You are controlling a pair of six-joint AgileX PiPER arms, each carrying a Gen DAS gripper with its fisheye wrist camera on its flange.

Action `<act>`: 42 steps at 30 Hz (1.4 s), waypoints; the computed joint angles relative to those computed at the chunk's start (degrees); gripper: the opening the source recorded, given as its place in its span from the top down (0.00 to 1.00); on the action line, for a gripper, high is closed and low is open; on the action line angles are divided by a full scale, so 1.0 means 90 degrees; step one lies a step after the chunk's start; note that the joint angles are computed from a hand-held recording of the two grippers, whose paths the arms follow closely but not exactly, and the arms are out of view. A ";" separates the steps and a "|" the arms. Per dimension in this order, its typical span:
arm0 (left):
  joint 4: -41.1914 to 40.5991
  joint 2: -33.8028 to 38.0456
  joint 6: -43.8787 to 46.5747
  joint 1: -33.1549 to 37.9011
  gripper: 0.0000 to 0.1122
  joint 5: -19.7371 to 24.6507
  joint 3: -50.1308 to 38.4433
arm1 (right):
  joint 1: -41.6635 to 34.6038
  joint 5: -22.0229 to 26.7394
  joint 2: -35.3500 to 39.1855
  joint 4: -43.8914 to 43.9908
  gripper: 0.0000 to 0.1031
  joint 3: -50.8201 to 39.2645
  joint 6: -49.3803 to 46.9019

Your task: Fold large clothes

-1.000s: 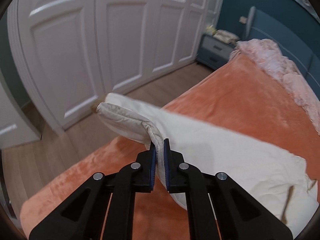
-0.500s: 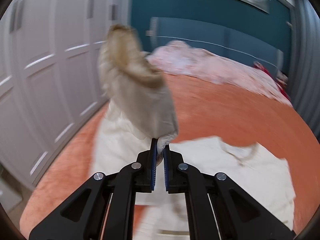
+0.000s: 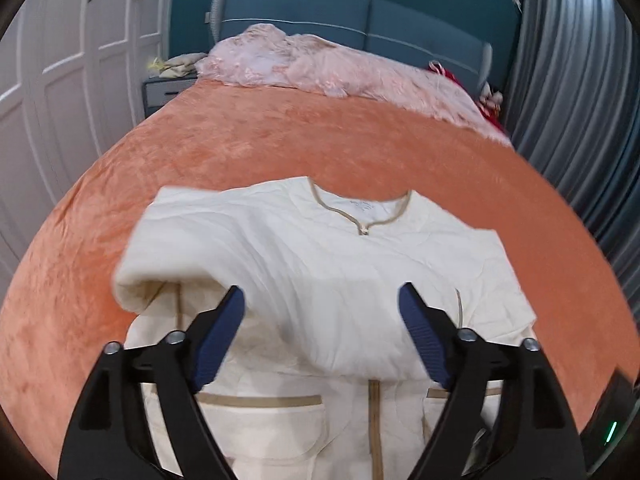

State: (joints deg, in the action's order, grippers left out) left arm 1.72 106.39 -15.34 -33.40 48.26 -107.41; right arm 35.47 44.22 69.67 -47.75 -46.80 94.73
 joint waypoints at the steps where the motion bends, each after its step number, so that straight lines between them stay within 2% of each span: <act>1: -0.0134 -0.0108 -0.0008 0.0163 0.26 -0.0102 0.0177 | -0.0349 -0.0202 -0.0031 0.0268 0.24 -0.0075 -0.0359; 3: -0.0359 -0.0299 0.0003 0.0461 0.26 -0.0163 0.0495 | -0.1207 -0.0771 -0.0031 0.1031 0.24 -0.0191 -0.1178; 5: -0.0732 -0.0100 0.0061 0.0930 0.26 0.0047 0.0296 | -0.1965 -0.1369 0.0133 0.1953 0.23 -0.0311 -0.1947; 7: -0.1260 0.0033 0.0151 0.1431 0.26 0.0172 0.0255 | -0.2358 -0.1764 0.0307 0.2607 0.23 -0.0387 -0.2420; 10: -0.1851 0.0267 0.0173 0.1981 0.26 0.0369 0.0122 | -0.2461 -0.2078 0.0677 0.3235 0.23 -0.0592 -0.2989; 14: -0.2411 0.0482 0.0318 0.2432 0.26 0.0443 0.0199 | -0.2396 -0.1991 0.1554 0.4472 0.24 -0.1225 -0.4447; 16: -0.2575 0.0533 0.0307 0.2539 0.26 0.0448 0.0256 | -0.2218 -0.1864 0.1773 0.4371 0.46 -0.1430 -0.4539; 17: -0.2627 0.0560 0.0314 0.2564 0.26 0.0462 0.0260 | -0.2132 -0.1578 0.1935 0.4228 0.74 -0.1708 -0.4620; 18: -0.2670 0.0554 0.0343 0.2586 0.26 0.0438 0.0304 | -0.2099 -0.1277 0.2050 0.4105 0.91 -0.2039 -0.4835; 20: -0.2652 0.0536 0.0331 0.2568 0.26 0.0469 0.0286 | -0.2138 -0.1071 0.1901 0.3757 0.93 -0.2270 -0.4778; 23: -0.2608 0.0457 0.0378 0.2519 0.26 0.0381 0.0302 | -0.2238 -0.0340 0.1399 0.2392 0.94 -0.2878 -0.4358; 24: -0.2607 0.0480 0.0395 0.2515 0.26 0.0377 0.0277 | -0.2329 -0.0203 0.1302 0.2207 0.94 -0.2980 -0.4371; 28: -0.2689 0.0582 0.0308 0.2418 0.27 0.0456 0.0211 | -0.3059 0.0096 0.1288 0.2597 0.94 -0.3051 -0.5382; 31: -0.2819 0.0664 0.0268 0.2305 0.26 0.0521 0.0218 | -0.3218 -0.0043 0.1307 0.2711 0.94 -0.2541 -0.5525; 34: -0.2538 0.0929 0.0029 0.2109 0.27 0.0610 -0.0022 | -0.3322 -0.0479 0.1158 0.2768 0.94 -0.1847 -0.5372; 36: -0.2354 0.1120 -0.0128 0.2025 0.32 0.0666 -0.0209 | -0.3402 -0.0834 0.1186 0.2827 0.94 -0.1518 -0.5244; 38: -0.2074 0.1378 -0.0311 0.1932 0.44 0.0779 -0.0513 | -0.3555 -0.1119 0.1248 0.3012 0.94 -0.1356 -0.5326; 42: -0.1051 0.1761 -0.0884 0.1673 0.60 0.0885 -0.0948 | -0.3606 -0.1452 0.1298 0.3051 0.94 -0.1119 -0.5184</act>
